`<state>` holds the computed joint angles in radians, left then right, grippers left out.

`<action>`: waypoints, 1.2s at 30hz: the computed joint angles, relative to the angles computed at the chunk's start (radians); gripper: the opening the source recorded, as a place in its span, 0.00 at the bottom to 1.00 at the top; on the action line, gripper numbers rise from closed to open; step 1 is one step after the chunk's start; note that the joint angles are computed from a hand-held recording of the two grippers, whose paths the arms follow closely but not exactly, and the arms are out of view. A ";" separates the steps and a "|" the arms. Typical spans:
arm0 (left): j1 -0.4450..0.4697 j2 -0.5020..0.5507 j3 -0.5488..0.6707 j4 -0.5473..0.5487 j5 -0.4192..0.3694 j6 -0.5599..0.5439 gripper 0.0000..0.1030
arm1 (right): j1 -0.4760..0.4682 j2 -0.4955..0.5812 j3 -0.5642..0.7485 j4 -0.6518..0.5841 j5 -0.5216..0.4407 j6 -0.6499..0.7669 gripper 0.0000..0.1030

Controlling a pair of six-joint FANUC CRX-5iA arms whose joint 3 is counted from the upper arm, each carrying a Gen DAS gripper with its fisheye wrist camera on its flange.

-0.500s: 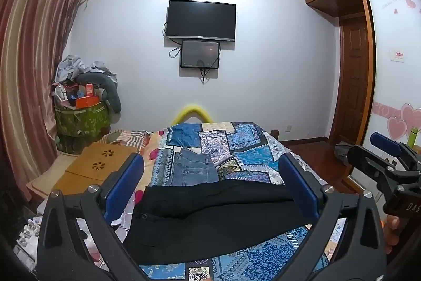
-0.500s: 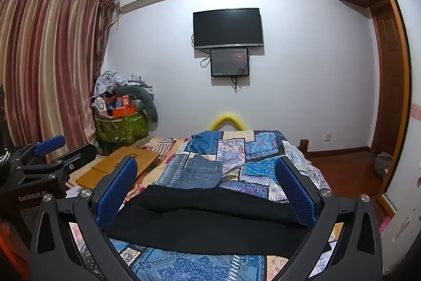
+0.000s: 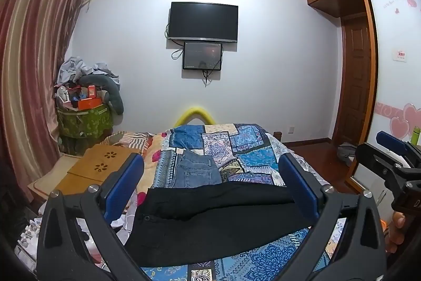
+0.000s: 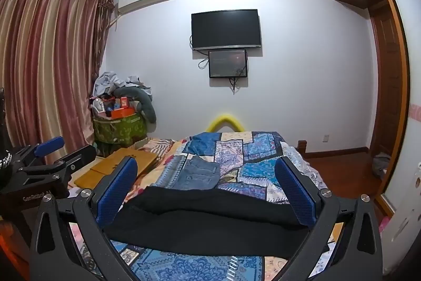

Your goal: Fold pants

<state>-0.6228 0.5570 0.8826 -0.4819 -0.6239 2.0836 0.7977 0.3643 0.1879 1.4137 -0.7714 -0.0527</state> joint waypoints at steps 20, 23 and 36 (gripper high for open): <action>-0.014 -0.007 0.006 -0.055 -0.013 0.038 1.00 | -0.001 -0.017 -0.015 0.015 0.009 -0.014 1.00; -0.013 -0.006 0.007 -0.049 -0.013 0.037 1.00 | -0.003 -0.019 -0.020 0.023 0.013 -0.020 1.00; -0.017 -0.005 0.016 -0.053 -0.019 0.034 1.00 | -0.009 -0.018 -0.025 0.024 0.024 -0.027 1.00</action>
